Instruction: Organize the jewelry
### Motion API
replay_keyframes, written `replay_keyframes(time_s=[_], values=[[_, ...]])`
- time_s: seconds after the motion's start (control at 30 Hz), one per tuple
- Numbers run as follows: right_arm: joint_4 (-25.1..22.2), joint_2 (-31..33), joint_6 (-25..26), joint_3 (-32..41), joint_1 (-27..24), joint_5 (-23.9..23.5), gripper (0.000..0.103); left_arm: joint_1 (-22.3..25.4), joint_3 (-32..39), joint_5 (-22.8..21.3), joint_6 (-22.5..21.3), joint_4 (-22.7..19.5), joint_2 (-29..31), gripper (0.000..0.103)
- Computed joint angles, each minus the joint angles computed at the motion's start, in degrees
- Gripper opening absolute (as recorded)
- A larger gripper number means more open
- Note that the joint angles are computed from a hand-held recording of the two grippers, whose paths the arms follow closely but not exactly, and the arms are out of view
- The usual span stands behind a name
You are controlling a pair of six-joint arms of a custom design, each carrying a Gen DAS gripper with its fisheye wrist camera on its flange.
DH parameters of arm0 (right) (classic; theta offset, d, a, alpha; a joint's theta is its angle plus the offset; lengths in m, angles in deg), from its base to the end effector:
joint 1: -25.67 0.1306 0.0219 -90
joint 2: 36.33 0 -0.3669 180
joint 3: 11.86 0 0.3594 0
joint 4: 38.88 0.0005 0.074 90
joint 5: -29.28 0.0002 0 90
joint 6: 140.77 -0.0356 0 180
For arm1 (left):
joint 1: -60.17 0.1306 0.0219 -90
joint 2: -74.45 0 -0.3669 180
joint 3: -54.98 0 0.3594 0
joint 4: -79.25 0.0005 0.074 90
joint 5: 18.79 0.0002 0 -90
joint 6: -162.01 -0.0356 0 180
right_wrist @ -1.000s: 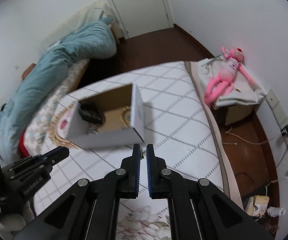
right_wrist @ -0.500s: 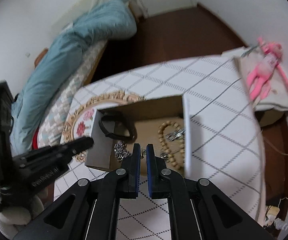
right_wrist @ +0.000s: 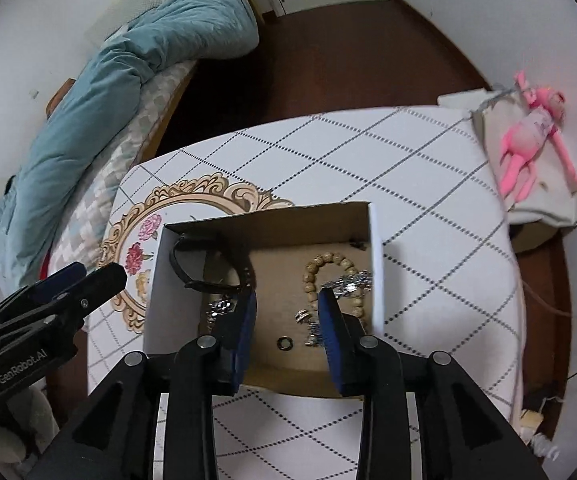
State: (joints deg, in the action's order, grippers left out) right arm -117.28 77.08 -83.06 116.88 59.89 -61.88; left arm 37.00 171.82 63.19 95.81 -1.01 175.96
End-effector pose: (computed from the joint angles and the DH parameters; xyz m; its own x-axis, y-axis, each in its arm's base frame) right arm 0.4660 0.3172 0.4645 -0.9276 0.0150 -0.3732 -0.0879 0.9624 0.2572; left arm 0.4502 -0.1878 0.4861 -0.8972 -0.0507 -0.4387 -0.0293 0.9980 -0.0554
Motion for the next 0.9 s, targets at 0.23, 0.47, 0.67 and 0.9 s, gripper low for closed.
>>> replay_keyframes(time_s=[0.23, 0.47, 0.67, 0.9], values=[[-3.54, -3.13, 0.88, -1.65, 2.87, 13.72, 0.081, -2.01, -6.41, -3.60, 1.37, 2.87, -3.46, 0.103], [-7.16, -5.10, 0.18, -4.56, 4.11, 21.60, 0.103, -3.76, -8.98, -6.11, 2.25, 4.24, -4.75, 0.103], [-7.79, -5.95, -0.85, -5.93, 4.16, 23.24, 0.103, -4.40, -9.01, -6.60, 2.86, 4.16, -5.14, 0.103], [-8.91, -7.14, -2.39, -5.00, 4.82, 24.51, 0.103, -5.53, -7.58, -7.58, 3.54, 2.92, -6.75, 0.103]])
